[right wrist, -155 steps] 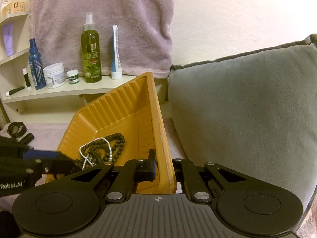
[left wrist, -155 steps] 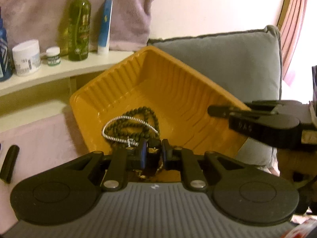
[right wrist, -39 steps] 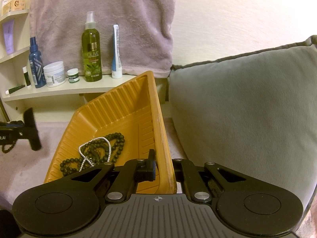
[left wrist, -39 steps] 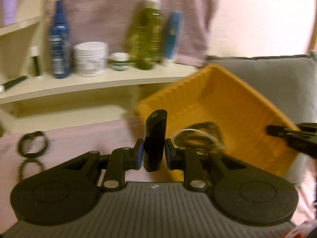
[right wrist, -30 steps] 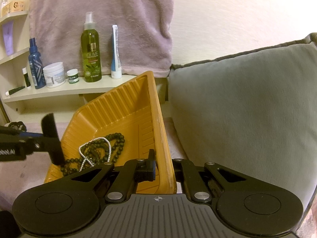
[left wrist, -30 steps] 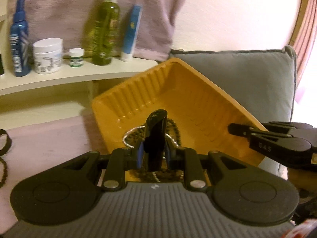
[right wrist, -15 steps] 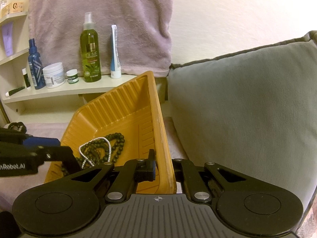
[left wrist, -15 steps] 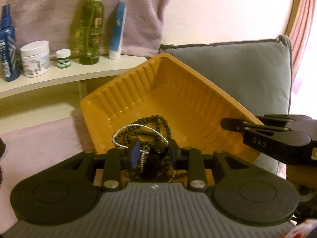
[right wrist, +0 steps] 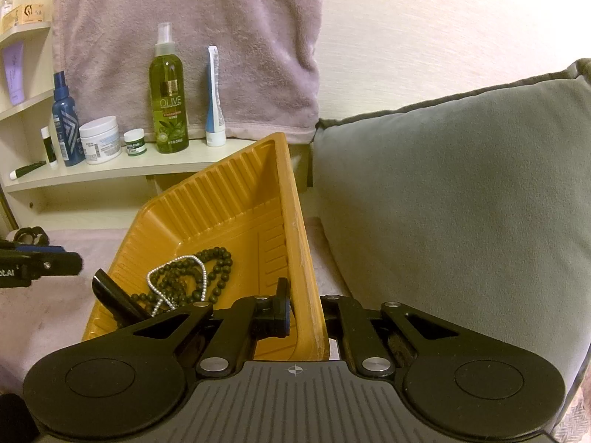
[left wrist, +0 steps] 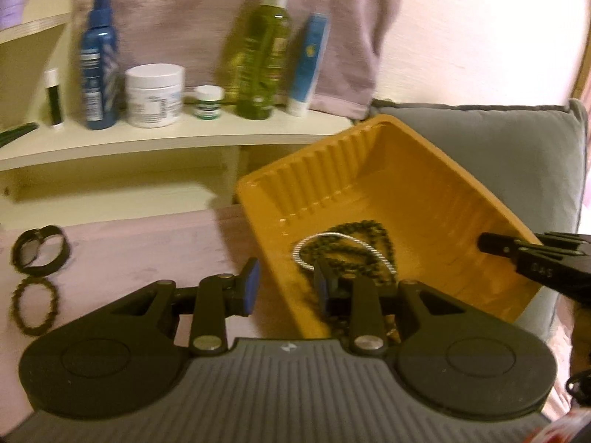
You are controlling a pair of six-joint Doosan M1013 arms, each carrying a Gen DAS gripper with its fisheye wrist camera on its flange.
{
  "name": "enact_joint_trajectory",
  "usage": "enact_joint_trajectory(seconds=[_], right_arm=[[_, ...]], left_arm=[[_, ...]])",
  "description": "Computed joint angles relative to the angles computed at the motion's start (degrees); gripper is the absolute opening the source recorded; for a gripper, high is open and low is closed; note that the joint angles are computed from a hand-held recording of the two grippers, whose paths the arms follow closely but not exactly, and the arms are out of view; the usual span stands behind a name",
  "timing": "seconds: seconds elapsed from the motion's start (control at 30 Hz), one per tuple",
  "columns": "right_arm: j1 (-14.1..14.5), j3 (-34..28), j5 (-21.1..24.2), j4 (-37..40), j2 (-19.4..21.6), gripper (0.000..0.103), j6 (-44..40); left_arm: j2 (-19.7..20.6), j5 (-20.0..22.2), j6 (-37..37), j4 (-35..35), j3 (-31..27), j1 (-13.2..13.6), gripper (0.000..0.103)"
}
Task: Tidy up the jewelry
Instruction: 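Carry the black case into the orange tray with the left gripper and release, then grasp the dark bead bracelet with the left gripper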
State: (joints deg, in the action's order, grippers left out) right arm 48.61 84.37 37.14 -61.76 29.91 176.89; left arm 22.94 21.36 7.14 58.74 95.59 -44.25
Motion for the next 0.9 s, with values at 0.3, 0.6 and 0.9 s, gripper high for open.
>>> enact_joint_trajectory(seconds=[0.3,0.6,0.9], right_arm=[[0.0,0.0,0.1,0.0,0.1,0.006,0.0],[0.0,0.0,0.3,0.0,0.2,0.006,0.0],[-0.1,0.1,0.8,0.6,0.2,0.006,-0.7]], left_arm=[[-1.0,7.5,-4.0,3.2,2.2,0.2,0.031],[-1.5,18.1,-8.9,7.3,4.8,0.0,0.040],[-1.9,23.1,-13.8,9.7,7.6,2.3,0.044]])
